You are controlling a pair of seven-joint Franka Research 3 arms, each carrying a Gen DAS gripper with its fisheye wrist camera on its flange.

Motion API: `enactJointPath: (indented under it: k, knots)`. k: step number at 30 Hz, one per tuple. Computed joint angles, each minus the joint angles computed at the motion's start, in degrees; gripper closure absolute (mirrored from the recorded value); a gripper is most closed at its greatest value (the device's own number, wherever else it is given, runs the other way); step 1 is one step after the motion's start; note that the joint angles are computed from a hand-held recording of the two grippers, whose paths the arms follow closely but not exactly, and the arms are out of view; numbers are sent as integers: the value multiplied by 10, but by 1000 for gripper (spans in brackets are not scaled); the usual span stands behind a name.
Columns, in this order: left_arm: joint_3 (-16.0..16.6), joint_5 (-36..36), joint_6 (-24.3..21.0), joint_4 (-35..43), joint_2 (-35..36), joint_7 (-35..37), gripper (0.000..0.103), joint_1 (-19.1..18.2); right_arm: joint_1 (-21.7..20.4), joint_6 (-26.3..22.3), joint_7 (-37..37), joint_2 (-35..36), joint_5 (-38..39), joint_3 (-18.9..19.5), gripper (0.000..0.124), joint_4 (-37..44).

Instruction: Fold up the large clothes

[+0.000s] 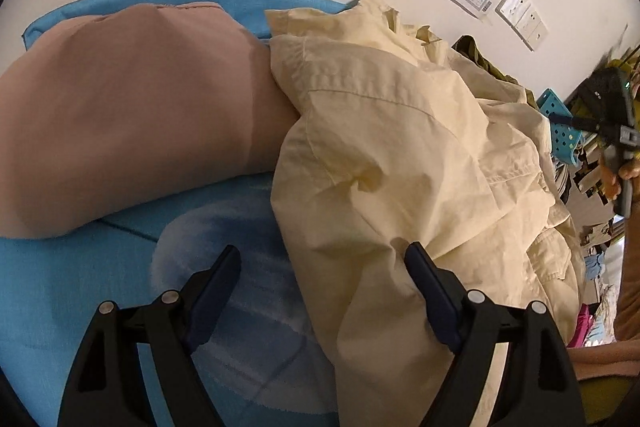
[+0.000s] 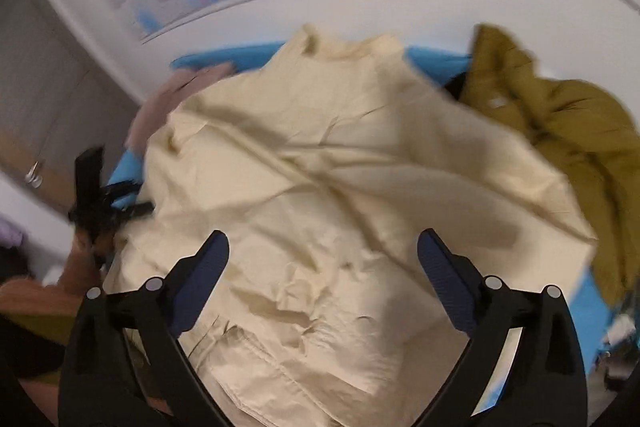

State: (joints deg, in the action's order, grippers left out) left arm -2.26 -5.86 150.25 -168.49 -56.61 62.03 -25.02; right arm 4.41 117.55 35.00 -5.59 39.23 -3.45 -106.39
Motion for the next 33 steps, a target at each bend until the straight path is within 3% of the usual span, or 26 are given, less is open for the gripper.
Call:
enactJointPath:
  k: [5, 12, 13, 15, 17, 20, 24, 26, 28, 30, 33]
  knots:
    - [0, -5, 15, 5, 16, 1, 23, -8, 44, -18, -77, 25, 89, 29, 32, 33]
    - [-4, -3, 6, 21, 32, -1, 24, -11, 138, -20, -8, 175, 11, 109, 51, 184]
    - [-2, -5, 8, 21, 34, -1, 25, -12, 151, -24, 20, 202, -19, 113, 59, 211]
    - [1, -7, 15, 18, 32, 2, 28, -14, 163, -48, 56, 236, -60, 116, 110, 252]
    - [1, -8, 19, 12, 27, 4, 33, -14, 158, -30, 60, 244, -48, 121, 119, 265]
    - [8, -12, 30, 0, 12, 5, 36, -18, 135, -11, 69, 260, 22, 133, 120, 301]
    - [12, -14, 25, 2, 14, 9, 37, -19, 152, 52, 78, 268, 3, 133, 121, 287]
    - [11, -17, 19, 6, 16, 4, 35, -17, 167, 70, 126, 291, -37, 124, 118, 297]
    - [-8, -8, -2, 22, 23, -10, 30, -1, 160, 86, 144, 283, -36, 126, 101, 279]
    - [-34, 16, -16, 31, 16, -24, 30, 20, 127, 95, 101, 241, 17, 137, 74, 230]
    - [-52, 48, -19, 45, 5, -34, 27, 34, 87, 116, 15, 139, 87, 121, 56, 125]
